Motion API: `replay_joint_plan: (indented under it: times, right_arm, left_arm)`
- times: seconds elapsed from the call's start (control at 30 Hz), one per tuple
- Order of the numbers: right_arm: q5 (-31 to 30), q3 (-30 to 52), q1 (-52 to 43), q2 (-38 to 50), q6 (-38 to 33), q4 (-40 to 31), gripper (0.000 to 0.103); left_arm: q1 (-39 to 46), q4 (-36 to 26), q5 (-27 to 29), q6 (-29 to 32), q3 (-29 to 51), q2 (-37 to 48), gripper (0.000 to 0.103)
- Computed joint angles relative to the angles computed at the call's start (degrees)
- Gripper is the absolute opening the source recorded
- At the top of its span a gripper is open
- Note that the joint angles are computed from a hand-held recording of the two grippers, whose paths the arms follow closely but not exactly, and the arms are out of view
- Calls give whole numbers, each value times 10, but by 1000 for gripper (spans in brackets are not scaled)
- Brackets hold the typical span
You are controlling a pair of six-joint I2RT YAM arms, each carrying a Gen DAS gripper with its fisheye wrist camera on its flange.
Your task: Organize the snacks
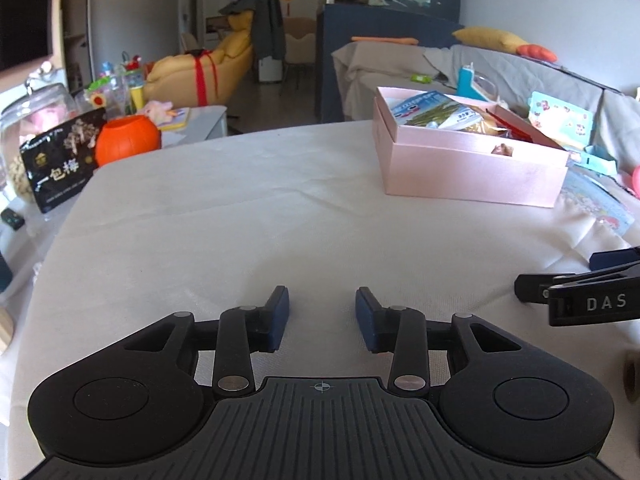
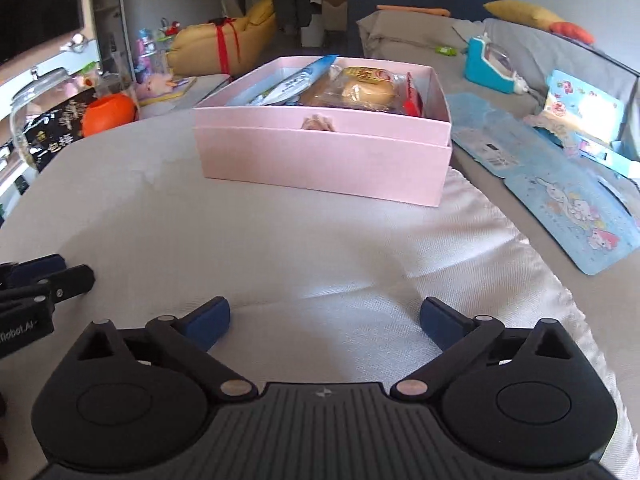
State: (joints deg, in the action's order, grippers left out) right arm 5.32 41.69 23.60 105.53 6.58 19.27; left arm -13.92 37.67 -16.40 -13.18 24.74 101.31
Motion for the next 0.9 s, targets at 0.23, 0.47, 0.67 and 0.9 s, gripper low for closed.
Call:
replay_joint_plan:
  times: [0.23, 0.47, 0.67, 0.9]
  right_arm:
    - [36, -22, 23, 13, 6, 59, 103]
    - [27, -31, 26, 18, 9, 83, 103]
    - [36, -47, 25, 20, 21, 109, 103]
    - [35, -47, 24, 20, 19, 111, 103]
  left_arm:
    - [-16, -3, 11, 5, 22, 17, 58]
    - [-20, -1, 7, 2, 30, 27, 59]
    - [-24, -4, -3, 6, 32, 28, 59]
    - [-22, -2, 1, 6, 31, 28, 59]
